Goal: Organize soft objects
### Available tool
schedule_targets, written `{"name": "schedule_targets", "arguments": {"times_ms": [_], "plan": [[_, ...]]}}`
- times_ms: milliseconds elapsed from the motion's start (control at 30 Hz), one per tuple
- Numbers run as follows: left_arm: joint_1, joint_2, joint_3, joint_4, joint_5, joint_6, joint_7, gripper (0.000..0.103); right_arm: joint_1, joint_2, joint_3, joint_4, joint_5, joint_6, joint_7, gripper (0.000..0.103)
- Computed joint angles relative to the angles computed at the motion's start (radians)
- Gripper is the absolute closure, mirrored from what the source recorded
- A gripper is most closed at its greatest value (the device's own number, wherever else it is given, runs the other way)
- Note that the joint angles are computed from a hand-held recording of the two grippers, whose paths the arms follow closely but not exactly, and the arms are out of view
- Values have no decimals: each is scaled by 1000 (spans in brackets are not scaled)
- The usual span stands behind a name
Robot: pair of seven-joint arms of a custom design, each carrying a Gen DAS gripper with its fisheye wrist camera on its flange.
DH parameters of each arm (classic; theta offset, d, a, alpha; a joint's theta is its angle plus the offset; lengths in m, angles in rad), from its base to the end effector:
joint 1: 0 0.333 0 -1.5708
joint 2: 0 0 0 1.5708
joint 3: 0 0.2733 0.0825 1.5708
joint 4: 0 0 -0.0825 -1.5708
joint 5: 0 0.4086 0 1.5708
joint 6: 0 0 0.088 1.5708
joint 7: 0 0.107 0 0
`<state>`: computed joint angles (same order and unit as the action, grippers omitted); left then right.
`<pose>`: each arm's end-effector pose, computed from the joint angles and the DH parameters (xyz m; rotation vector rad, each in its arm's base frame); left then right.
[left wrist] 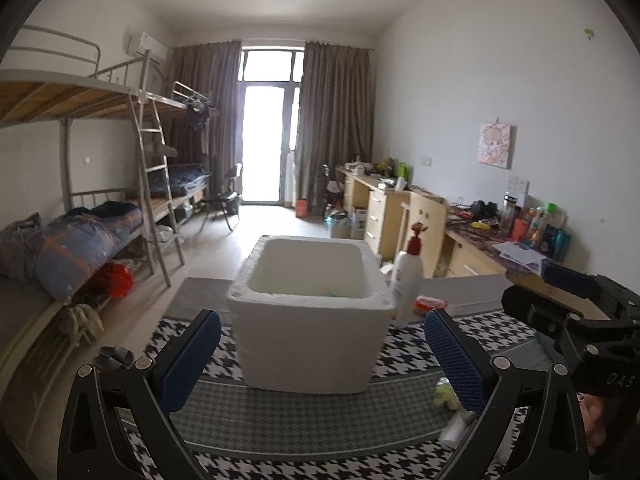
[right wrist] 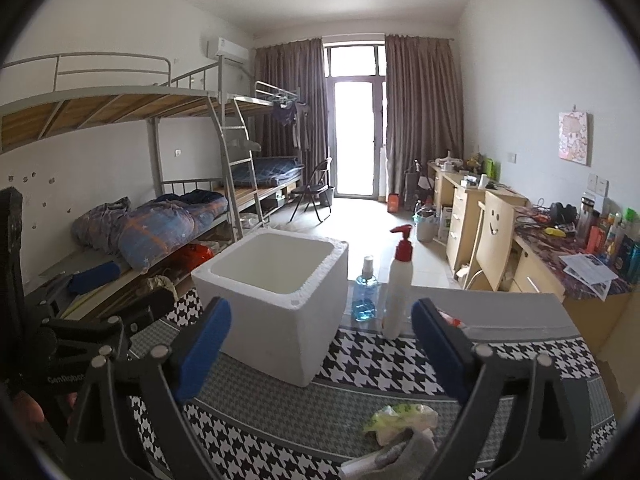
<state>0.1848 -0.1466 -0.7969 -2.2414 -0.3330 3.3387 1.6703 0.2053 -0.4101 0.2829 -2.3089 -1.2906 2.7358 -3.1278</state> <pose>0.4792 -0.3116 0.5042 -1.2247 1.8612 -1.3430 0.4317 0.2819 0.5175 -1.4571 1.4986 -0.9979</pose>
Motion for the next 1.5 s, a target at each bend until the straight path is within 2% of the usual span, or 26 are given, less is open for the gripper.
{"name": "schedule_targets", "arguments": {"times_ms": [67,100,133,200,267,400,533,633,700,733,767,833,867,933,1000,1067,1167,1333,1433,1500], "plan": [[-6,-3,0,-5,2,-4,-3,1,-1,-23,-2,-24,0,0,9,9],[35,-11,-42,-8,2,-4,-7,1,-3,-33,-2,-34,-1,0,14,9],[51,-17,-58,-14,6,1,-13,1,-5,-45,-1,-46,-1,0,19,9],[148,-37,-160,-22,-3,17,-16,1,-8,-61,3,-63,3,-2,26,9],[207,-55,-222,-27,-11,21,-18,1,-13,-78,8,-81,5,-6,37,9],[170,-50,-196,-34,-10,31,-20,1,-17,-110,24,-112,9,-17,53,9],[262,-66,-306,-40,-60,73,8,1,-25,-141,33,-141,5,-17,84,9],[238,-41,-299,-39,-83,76,46,1,-31,-167,39,-166,3,-15,108,5],[142,-13,-211,-44,-73,78,58,1,-35,-182,43,-181,3,-14,117,5],[120,-9,-195,-47,-79,81,65,1,-36,-187,44,-186,4,-13,119,5],[117,-9,-197,-49,-93,82,77,1,-36,-197,45,-195,8,-15,121,5],[160,-15,-252,-46,-135,81,116,1,-39,-209,49,-208,10,-12,132,4],[144,-14,-242,-46,-146,76,132,1,-41,-211,49,-211,13,-9,134,3],[39,-1,-143,-57,-128,82,127,1,-42,-225,51,-228,24,-11,140,3],[-99,5,1,-74,-68,92,83,1,-43,-241,55,-245,34,-13,144,3],[-185,10,86,-82,-37,93,64,1,-41,-254,59,-259,53,-24,138,3],[-270,15,165,-87,-21,95,61,1,-39,-275,66,-278,77,-38,124,3],[-453,25,352,-107,85,99,-19,1,-39,-326,85,-324,101,-65,135,3],[-569,30,479,-120,191,99,-101,1,-37,-354,93,-352,114,-75,147,3],[-598,33,505,-125,212,100,-109,1,-34,-368,95,-368,127,-79,147,3]]}}
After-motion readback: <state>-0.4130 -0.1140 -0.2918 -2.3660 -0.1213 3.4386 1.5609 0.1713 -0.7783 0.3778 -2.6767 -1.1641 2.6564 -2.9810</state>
